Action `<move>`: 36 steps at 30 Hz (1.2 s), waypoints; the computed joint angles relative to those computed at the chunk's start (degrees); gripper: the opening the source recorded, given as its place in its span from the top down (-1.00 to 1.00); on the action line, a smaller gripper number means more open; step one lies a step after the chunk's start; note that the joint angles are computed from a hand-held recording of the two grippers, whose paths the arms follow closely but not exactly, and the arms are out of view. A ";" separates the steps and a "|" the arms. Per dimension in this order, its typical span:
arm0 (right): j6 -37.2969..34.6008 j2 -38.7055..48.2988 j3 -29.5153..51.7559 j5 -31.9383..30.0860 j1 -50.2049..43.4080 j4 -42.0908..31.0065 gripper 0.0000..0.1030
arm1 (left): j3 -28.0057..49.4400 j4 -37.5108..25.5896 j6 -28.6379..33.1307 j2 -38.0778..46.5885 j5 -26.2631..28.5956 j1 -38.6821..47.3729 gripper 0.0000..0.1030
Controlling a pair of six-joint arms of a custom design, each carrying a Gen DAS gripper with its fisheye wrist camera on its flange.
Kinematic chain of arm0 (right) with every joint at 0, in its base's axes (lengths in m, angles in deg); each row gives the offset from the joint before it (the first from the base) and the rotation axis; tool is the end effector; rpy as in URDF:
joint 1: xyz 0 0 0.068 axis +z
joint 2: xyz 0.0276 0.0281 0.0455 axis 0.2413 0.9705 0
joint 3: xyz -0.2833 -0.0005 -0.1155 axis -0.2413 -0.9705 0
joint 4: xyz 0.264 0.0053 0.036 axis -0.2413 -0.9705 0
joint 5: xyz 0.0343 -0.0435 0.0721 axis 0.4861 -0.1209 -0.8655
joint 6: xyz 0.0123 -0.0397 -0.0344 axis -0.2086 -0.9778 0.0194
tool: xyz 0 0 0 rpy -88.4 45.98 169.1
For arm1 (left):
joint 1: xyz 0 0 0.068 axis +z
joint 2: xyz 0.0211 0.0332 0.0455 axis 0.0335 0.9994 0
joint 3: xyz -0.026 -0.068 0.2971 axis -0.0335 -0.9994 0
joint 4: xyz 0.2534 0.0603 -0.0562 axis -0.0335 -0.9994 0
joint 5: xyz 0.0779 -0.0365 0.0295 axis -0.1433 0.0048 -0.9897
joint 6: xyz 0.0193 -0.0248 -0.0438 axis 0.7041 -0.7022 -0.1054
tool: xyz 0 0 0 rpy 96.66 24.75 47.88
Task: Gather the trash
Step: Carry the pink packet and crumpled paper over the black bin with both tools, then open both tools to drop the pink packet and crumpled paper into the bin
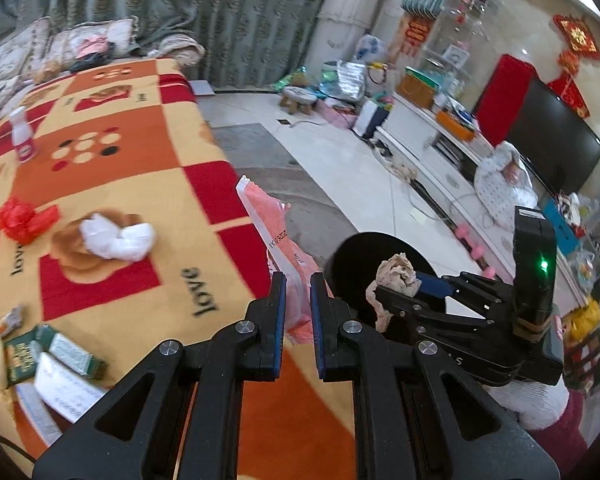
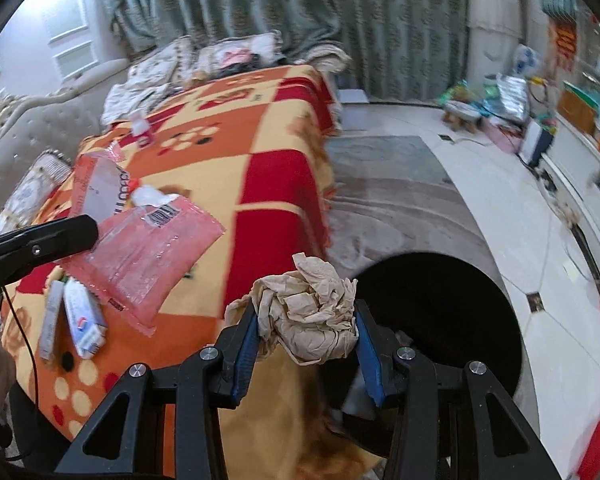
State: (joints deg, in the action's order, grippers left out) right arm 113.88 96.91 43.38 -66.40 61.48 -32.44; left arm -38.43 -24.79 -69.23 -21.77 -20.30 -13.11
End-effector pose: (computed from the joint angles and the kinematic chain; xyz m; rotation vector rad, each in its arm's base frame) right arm 0.1304 0.1232 0.1278 -0.0228 2.4604 0.1845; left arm 0.1719 -0.0602 0.1732 0.5232 2.3770 -0.5824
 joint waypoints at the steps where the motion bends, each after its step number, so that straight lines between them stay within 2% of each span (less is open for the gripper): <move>1: -0.11 -0.81 -0.97 -0.39 -0.99 0.03 0.17 | -0.04 1.10 -1.14 0.86 -0.99 -1.96 0.81; 9: -2.63 -5.92 -6.99 -3.85 -8.63 0.78 0.17 | 1.36 8.64 -7.96 10.12 -6.42 -13.45 0.81; 14: -5.14 -5.99 -9.92 -6.73 -14.09 3.70 0.16 | 2.35 11.72 -9.96 15.05 -7.28 -16.56 0.81; 21: -8.27 -7.35 -11.88 -9.16 -20.90 4.11 0.16 | 3.47 15.06 -12.91 19.78 -7.63 -19.00 0.81; 25: -8.66 -8.77 -12.17 -9.39 -23.25 2.97 -0.02 | 3.24 17.34 -14.28 21.20 -6.98 -19.41 0.78; 26: -8.75 -9.50 -12.24 -9.47 -23.99 2.31 -0.12 | 3.29 17.61 -14.22 21.65 -6.52 -19.34 0.70; 28: -8.14 -10.64 -12.14 -9.39 -24.68 0.98 -0.32 | 3.18 17.91 -14.35 22.16 -5.61 -19.19 0.27; 29: -7.84 -10.53 -12.11 -9.61 -24.87 1.15 -0.34 | 3.17 18.00 -14.55 22.41 -5.43 -19.07 0.03; 36: -6.62 -8.96 -11.69 -8.89 -22.69 1.90 -0.34 | 2.17 15.39 -13.86 20.19 -6.72 -17.34 0.02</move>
